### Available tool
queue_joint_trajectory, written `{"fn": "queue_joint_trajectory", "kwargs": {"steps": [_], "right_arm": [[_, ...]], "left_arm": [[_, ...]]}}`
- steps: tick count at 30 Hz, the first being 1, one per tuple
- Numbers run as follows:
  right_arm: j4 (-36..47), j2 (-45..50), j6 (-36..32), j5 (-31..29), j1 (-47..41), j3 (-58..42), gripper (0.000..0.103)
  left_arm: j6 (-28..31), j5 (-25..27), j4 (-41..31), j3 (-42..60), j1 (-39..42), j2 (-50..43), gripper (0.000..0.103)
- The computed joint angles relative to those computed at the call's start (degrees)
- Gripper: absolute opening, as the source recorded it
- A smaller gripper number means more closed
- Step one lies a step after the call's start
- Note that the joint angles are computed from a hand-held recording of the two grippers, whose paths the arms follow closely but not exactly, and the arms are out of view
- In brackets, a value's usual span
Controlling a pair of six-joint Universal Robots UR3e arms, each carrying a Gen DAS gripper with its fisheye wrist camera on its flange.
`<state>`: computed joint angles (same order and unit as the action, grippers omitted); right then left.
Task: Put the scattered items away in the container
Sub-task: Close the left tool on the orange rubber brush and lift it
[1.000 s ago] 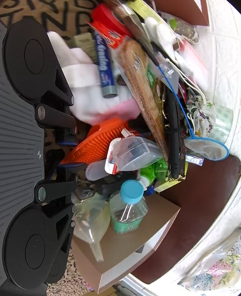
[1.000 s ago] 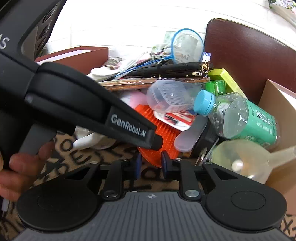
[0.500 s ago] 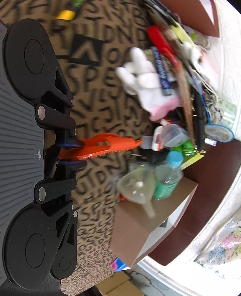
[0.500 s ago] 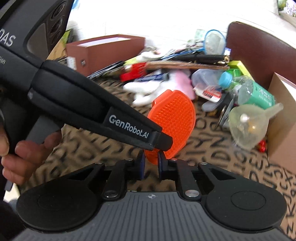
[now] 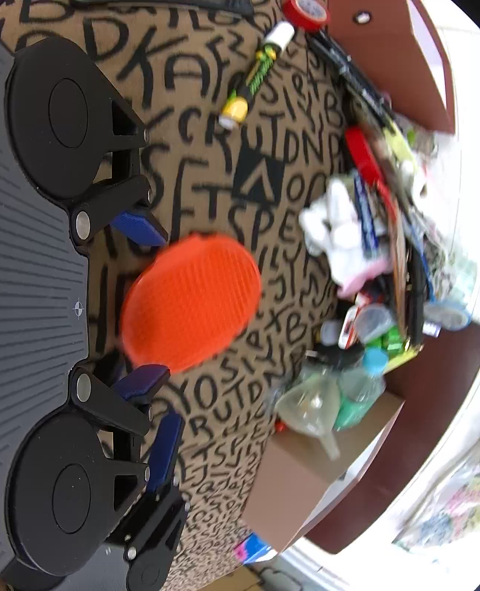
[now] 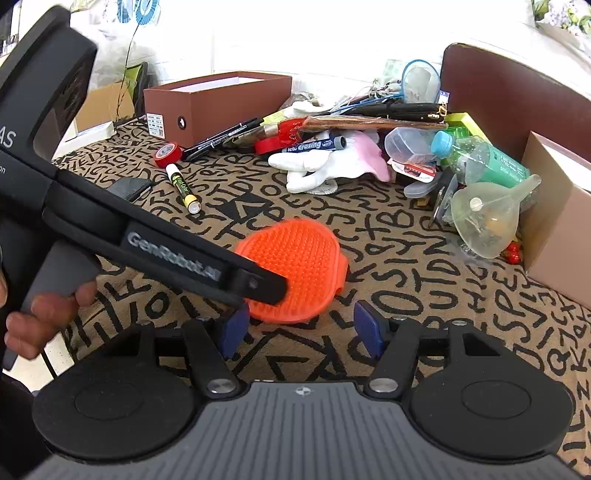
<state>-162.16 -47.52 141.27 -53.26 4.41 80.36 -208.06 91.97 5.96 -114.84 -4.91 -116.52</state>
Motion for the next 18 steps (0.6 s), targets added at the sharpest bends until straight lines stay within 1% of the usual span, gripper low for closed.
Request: {"fn": "queue_joint_trajectory", "kwargs": {"steps": [3, 6, 9, 11, 13, 16, 18], "right_arm": [[1.1, 0.7, 0.1, -0.5, 0.4, -1.3, 0.072], [1.5, 1.7, -0.1, -1.0, 0.8, -2.7, 0.076], [3.1, 3.4, 1.0, -1.2, 1.3, -5.6, 0.078], [4.9, 4.6, 2.0, -0.7, 1.6, -8.1, 0.081], [6.0, 5.7, 2.6, -0.2, 1.8, -10.0, 0.084], [7.4, 7.3, 3.1, -0.2, 2.3, -12.8, 0.088], [8.9, 8.4, 3.2, -0.1, 2.5, -14.8, 0.088]], "left_arm": [[-0.2, -0.4, 1.1, -1.5, 1.2, 0.8, 0.084], [0.4, -0.1, 0.6, -0.6, 1.8, 0.3, 0.087], [1.9, -1.2, -0.7, 1.7, 2.6, -1.3, 0.087], [3.0, -2.1, -1.2, 3.2, 2.8, -2.3, 0.087], [3.9, -2.0, -1.6, 4.4, 2.6, -3.2, 0.087], [4.4, -2.5, -2.0, 5.5, 2.8, -4.0, 0.086], [4.6, -2.8, -2.1, 5.7, 3.0, -4.3, 0.085]]}}
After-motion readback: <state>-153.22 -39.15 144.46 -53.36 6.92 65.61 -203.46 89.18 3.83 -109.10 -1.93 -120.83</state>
